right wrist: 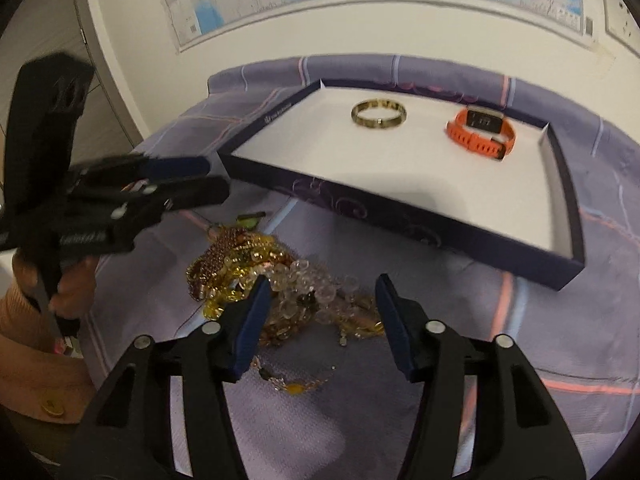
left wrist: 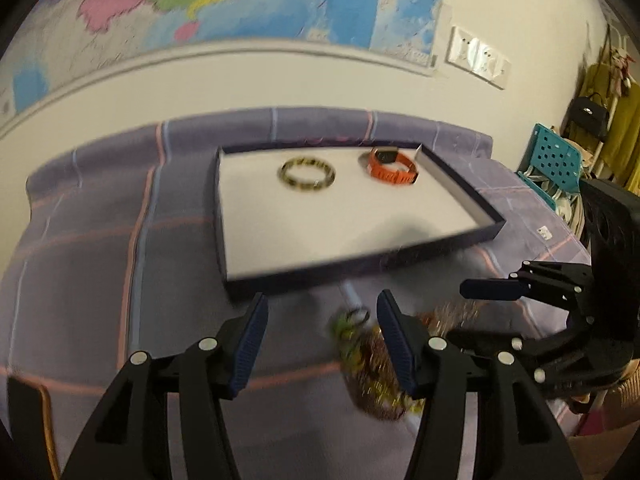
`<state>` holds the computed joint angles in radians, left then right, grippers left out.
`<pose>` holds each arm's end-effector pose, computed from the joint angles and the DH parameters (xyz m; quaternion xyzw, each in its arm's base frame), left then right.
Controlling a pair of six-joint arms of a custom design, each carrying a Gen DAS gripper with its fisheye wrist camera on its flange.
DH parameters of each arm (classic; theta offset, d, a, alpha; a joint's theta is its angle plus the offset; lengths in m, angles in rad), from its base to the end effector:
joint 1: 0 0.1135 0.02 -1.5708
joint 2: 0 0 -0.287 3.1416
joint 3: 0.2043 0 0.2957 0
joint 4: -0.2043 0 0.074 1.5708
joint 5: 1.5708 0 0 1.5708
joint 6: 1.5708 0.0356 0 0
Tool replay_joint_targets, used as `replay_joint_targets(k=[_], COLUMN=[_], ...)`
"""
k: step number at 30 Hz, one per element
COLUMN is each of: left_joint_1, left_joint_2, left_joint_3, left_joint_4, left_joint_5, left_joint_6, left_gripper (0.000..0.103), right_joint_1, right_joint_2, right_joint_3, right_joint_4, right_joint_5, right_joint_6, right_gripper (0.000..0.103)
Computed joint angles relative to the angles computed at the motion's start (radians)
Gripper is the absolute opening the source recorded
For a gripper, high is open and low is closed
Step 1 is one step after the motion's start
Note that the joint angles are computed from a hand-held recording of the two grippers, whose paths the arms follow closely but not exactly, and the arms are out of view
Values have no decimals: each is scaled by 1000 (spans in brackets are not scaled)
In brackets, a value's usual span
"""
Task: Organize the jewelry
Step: 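Grasp the clear crystal bracelet with the right tool while the left tool grasps the green ring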
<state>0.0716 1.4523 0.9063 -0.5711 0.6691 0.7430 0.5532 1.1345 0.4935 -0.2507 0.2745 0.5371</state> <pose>0.3101 0.0001 0.2078 0.3729 0.8447 -0.2096 0.3218 0.2047 0.1151 0.1643 0.0381 0.9344 0.0608 0.3490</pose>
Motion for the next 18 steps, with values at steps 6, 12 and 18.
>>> replay_joint_targets(k=[6,12,18], left_joint_1=[53,74,88], left_joint_2=[6,-4,-16], left_joint_3=[-22,-26,-36], left_joint_4=[-20,-51,-97], left_joint_5=[31,54,67], left_joint_6=[40,83,171], left_gripper=[53,53,53], right_joint_1=[38,67,97], right_joint_2=[-56,-214,-526], right_joint_3=[-15,-31,-45], right_joint_4=[-31,-138,-288], right_joint_5=[34,86,137], right_joint_6=[9,48,99], right_gripper=[13,9,9])
